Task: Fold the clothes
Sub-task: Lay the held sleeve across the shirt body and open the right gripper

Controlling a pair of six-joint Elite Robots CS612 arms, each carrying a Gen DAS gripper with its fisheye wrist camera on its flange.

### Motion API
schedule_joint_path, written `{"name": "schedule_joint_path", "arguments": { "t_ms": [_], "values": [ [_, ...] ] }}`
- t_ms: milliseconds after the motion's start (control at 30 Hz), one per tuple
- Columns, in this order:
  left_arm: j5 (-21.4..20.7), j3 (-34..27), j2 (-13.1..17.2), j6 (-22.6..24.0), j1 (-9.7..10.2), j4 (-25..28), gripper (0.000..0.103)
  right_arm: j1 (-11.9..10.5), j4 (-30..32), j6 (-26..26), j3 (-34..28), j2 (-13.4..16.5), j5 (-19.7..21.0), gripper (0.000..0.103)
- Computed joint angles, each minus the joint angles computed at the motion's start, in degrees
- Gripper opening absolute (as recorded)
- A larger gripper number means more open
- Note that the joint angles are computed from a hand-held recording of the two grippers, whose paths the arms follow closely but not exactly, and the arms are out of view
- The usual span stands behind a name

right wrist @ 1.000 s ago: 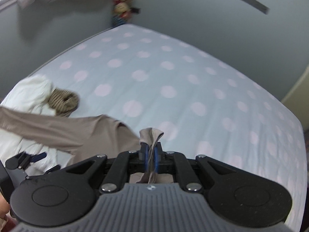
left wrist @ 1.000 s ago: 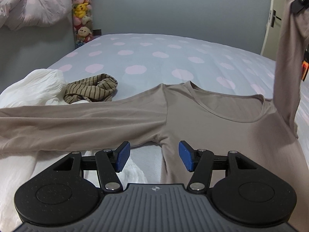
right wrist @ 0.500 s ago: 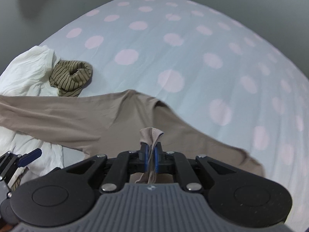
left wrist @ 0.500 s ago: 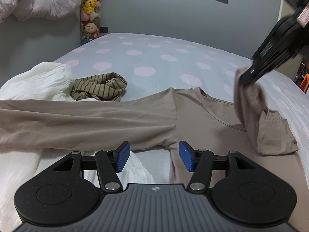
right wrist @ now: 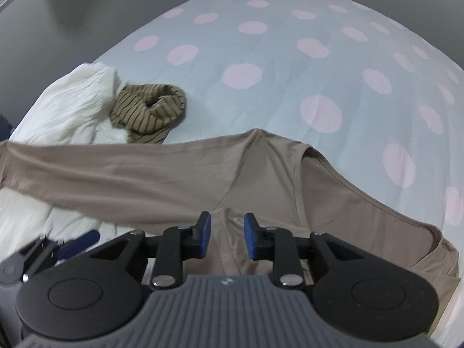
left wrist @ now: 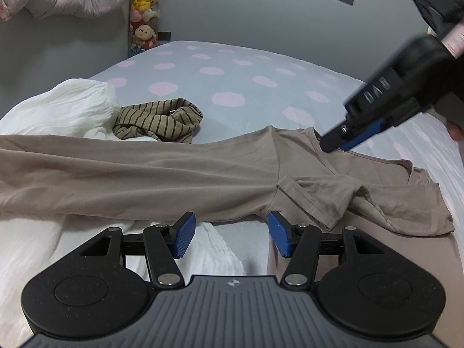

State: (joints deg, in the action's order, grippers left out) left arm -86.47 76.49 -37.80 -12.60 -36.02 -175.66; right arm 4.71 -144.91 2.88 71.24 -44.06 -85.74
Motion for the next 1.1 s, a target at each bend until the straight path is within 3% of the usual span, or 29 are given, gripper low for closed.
{"name": "schedule_joint_path", "arguments": {
  "t_ms": [233, 433, 700, 767, 833, 867, 1100],
  "values": [
    [6.07, 0.10, -0.58, 2.57, -0.83, 3.37, 0.054, 1.10, -3.81, -11.11, 5.47, -1.07, -1.07, 0.027],
    [10.09, -0.56, -0.56, 4.08, -1.15, 7.55, 0.054, 1.95, -6.04, -15.56, 6.01, 0.67, -3.68, 0.027],
    [9.52, -1.16, -0.49, 3.86, -0.87, 11.39, 0.054, 1.77, -9.32, -11.60, 6.59, 1.96, -5.99, 0.027],
    [9.35, -1.23, -0.47, 3.92, -0.88, 11.72, 0.054, 1.42, -9.28, -9.63, 6.79, 1.92, -5.02, 0.023],
    [9.56, -1.15, -0.49, 4.08, -0.93, 11.43, 0.054, 1.30, -9.59, -8.23, 6.97, 1.79, -4.96, 0.009],
    [9.69, -1.09, -0.50, 4.02, -0.94, 11.12, 0.054, 1.19, -9.76, -7.85, 7.11, 1.59, -4.51, 0.007],
    [9.82, -1.03, -0.53, 2.96, -0.89, 10.47, 0.054, -0.28, -9.90, 1.34, 7.62, -0.26, 6.36, 0.003]
  ]
}}
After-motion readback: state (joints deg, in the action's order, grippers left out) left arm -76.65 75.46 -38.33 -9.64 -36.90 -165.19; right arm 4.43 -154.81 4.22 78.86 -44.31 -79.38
